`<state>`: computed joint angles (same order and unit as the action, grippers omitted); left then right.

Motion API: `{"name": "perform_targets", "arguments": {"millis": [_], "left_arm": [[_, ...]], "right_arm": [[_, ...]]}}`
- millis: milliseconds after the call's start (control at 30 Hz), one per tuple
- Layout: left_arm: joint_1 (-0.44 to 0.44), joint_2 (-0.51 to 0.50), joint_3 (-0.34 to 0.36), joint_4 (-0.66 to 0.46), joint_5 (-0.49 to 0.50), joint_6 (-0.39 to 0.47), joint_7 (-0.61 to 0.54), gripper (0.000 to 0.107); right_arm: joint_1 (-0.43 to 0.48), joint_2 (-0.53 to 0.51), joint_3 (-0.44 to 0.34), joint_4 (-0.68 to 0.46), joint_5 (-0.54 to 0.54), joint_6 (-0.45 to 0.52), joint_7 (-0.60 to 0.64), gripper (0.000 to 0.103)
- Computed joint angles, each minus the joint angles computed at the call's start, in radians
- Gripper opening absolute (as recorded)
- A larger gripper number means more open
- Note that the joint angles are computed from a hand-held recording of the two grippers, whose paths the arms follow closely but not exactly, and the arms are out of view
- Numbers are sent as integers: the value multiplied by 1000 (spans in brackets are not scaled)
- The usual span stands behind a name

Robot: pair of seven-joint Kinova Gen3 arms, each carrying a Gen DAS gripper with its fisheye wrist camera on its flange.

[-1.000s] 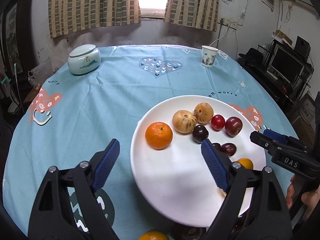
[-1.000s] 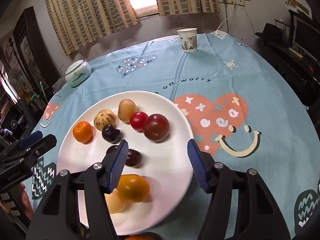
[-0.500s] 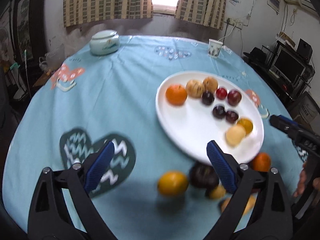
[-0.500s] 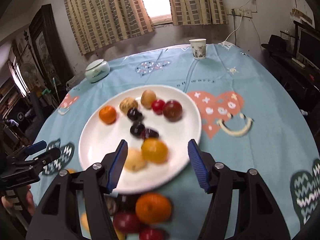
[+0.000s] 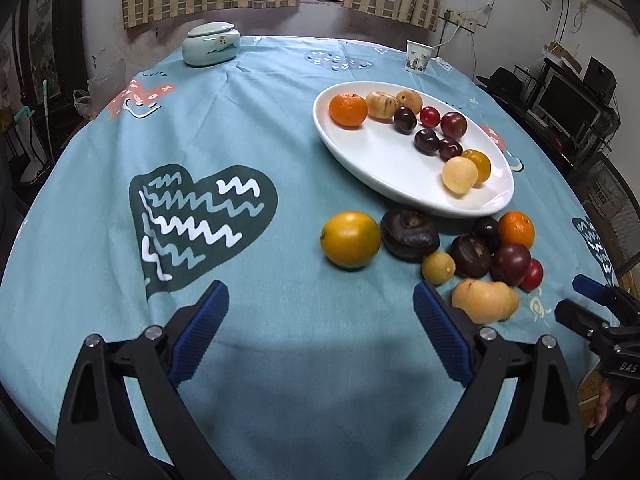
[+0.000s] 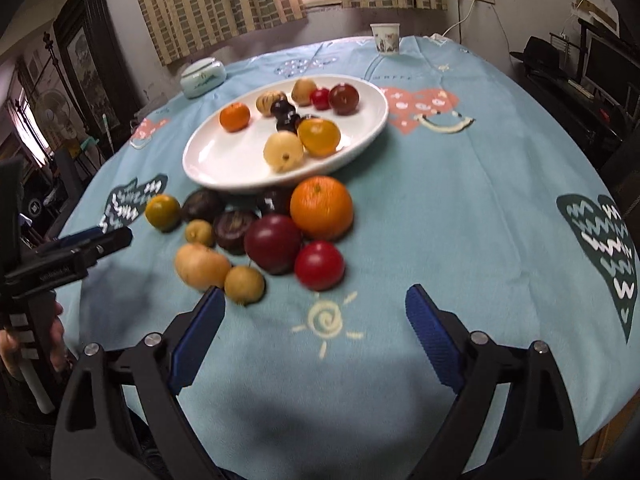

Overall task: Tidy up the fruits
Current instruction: 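Grasp a yellow-orange fruit with the left tool while the right tool grasps a red tomato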

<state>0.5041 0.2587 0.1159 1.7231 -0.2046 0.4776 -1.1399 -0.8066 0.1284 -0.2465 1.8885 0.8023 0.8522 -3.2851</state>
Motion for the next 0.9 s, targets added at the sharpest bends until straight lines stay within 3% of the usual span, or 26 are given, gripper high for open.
{"name": "perform_targets", "arguments": {"millis": [133,233,300,367,433,500,533,767,900], "left_arm": [[-2,-5,-2,9,-2,5,4,95],[-11,-4,1,9,6,8,0,95],[-18,-1,5,7,13,9,-7,95],[-19,5,4,1,15,13,-11,95],[-17,15,3,-9,14,21,-12,95],[-11,28,-1,-23,11,33,-10,95],[-7,33,-4,-29,7,37,-6,95],[79,83,-69,-82,-116,60,90,95],[99,126,-72,-132,-159,81,103,94]], "right_arm": [[3,31,7,-23,-42,39,47,92],[-10,35,14,-1,17,39,-3,92],[-22,31,29,15,55,23,-21,80],[15,36,28,15,28,-38,27,52],[40,53,35,9,1,-90,82,43],[22,75,54,-7,16,-80,98,40],[22,80,54,-15,15,-73,109,32],[-1,11,42,21,27,-64,53,32],[12,-18,17,47,31,-76,22,32]]}}
